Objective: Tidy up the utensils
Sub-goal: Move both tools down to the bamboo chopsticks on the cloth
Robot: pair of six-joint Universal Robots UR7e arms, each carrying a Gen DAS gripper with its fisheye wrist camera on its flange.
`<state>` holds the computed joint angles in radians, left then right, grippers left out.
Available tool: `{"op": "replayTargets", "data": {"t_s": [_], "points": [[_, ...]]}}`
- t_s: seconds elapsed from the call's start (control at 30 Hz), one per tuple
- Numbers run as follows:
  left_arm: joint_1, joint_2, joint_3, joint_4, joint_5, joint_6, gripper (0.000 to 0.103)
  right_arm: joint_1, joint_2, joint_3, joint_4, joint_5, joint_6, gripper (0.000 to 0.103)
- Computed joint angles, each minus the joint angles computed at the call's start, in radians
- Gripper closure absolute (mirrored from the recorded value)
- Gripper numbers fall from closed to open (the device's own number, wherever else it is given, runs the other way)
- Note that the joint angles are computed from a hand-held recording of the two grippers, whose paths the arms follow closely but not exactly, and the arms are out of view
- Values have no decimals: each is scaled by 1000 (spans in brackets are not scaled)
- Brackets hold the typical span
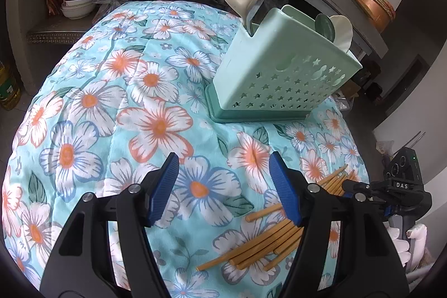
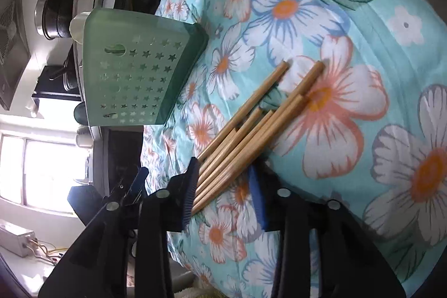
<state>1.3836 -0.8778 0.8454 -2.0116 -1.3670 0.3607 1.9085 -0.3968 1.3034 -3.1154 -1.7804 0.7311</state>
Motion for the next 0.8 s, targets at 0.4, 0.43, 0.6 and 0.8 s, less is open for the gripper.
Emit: {"op": "replayTargets", "data": {"t_s": [0.4, 0.43, 0.6, 0.8], "points": [[-13, -4, 13, 9, -1, -1, 40, -9, -13, 38, -49, 8, 25, 87], [-15, -4, 15, 10, -2, -2, 40, -10, -14, 42, -55, 11, 26, 88], [-28, -18, 48, 3, 0, 21, 40, -12, -22, 55, -52, 21, 17, 88], [-60, -63, 154, -52, 32, 129, 40, -4, -54, 68, 42, 14, -10, 87]]}}
